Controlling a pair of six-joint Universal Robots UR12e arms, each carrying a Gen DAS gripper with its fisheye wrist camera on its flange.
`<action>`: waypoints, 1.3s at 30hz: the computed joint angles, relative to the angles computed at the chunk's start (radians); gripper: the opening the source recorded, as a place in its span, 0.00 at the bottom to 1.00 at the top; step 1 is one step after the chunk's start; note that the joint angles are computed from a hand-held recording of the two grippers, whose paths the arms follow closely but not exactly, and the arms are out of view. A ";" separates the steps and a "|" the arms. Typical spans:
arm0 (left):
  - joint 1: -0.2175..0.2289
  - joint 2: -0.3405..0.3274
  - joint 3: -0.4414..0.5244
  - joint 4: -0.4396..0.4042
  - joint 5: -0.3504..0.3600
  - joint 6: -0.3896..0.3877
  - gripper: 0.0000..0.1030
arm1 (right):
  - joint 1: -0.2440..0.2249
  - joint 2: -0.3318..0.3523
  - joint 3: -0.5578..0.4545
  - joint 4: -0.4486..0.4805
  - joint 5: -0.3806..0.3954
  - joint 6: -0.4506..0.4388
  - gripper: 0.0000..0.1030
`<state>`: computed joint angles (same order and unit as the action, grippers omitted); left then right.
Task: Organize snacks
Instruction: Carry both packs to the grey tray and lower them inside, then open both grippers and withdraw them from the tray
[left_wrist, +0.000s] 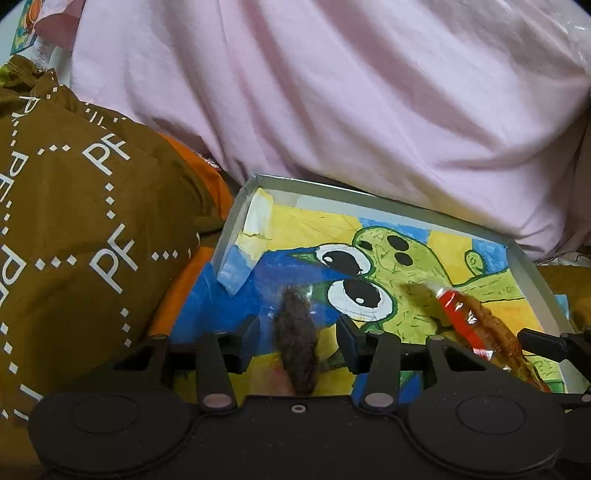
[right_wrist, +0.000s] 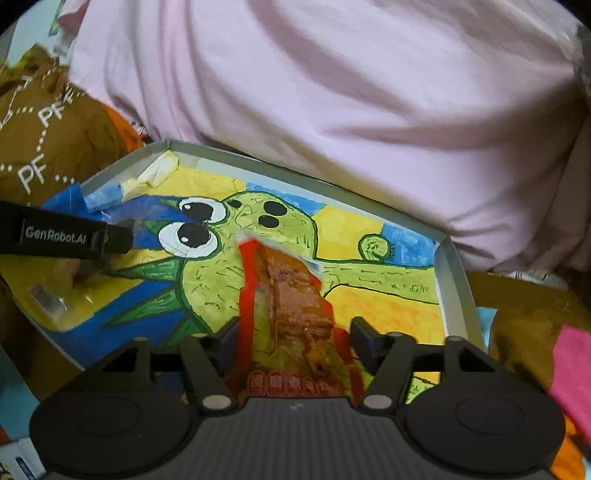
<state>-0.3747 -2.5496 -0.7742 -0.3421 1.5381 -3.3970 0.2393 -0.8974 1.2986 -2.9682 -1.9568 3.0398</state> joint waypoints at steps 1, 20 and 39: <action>0.001 0.001 -0.002 0.000 -0.006 -0.005 0.52 | -0.001 -0.001 0.003 -0.007 0.003 0.004 0.71; 0.004 0.115 -0.201 0.233 0.051 0.024 0.99 | 0.021 -0.072 0.149 -0.313 0.040 0.001 1.00; 0.055 0.378 -0.597 0.299 -0.082 0.264 0.99 | 0.110 -0.252 0.414 -0.414 0.059 -0.061 1.00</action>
<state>-0.3200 -2.1713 -1.3711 -0.0432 1.4561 -3.1330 0.3491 -1.1492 1.7123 -3.3826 -1.8983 2.9792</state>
